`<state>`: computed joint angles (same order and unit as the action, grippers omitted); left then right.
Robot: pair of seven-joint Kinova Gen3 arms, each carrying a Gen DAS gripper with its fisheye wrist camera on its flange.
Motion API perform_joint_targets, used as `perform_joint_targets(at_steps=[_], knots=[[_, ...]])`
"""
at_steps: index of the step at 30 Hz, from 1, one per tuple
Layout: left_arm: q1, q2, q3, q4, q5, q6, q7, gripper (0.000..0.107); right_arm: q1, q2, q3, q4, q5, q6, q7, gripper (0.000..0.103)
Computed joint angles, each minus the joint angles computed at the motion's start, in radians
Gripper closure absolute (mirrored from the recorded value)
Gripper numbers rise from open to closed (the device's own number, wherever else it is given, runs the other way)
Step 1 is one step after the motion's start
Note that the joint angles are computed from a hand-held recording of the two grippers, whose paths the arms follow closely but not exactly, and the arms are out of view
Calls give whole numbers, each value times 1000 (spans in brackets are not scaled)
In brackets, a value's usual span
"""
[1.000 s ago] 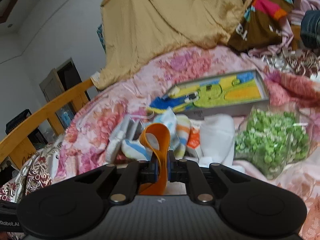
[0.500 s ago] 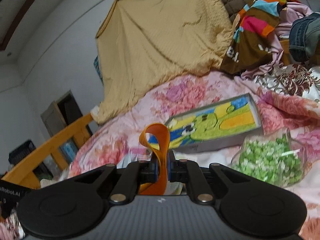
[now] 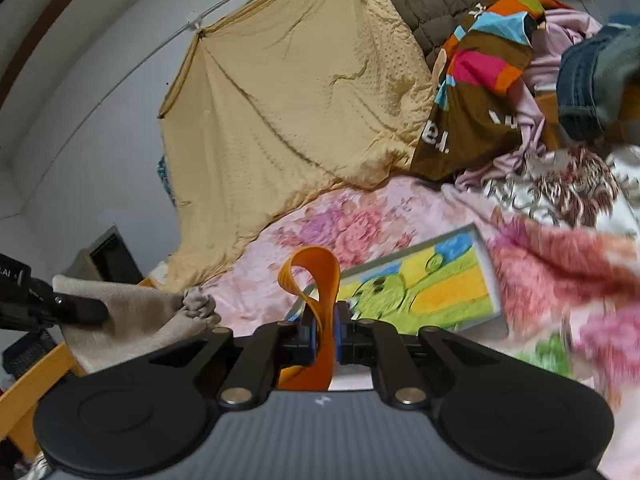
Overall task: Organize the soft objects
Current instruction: 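Carry the beige pouch and orange strap into the picture tray and release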
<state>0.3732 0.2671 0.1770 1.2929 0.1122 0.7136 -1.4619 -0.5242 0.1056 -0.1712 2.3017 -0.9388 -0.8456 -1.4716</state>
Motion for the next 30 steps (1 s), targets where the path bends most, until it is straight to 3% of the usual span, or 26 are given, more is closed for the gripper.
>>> perform_joint_targets(at_steps=[7,10,14,17,21,26,30], knots=[[-35,213,82,-158,106,-149,-152,105,113,115,71,-118,140,86,-51,94],[-49,318,124,-224,165,-212,-216,105,95,165,124,-161,73,133,-31,94],[-9,462,117,-350,171,-239,-237,105,116,191,148,-191,28,203,-29,94],[3,563,127,-456,185,-207,-249,105,149,196,156,-202,55,261,-87,94],[33,646,86,-556,196,-148,-183,105,154,199,179,-205,76,282,-126,94],[62,681,25,-593,163,-96,-91,105,174,211,208,-247,70,354,-161,94],[71,674,9,-579,129,-76,-67,104,200,224,237,-294,70,465,-184,94]])
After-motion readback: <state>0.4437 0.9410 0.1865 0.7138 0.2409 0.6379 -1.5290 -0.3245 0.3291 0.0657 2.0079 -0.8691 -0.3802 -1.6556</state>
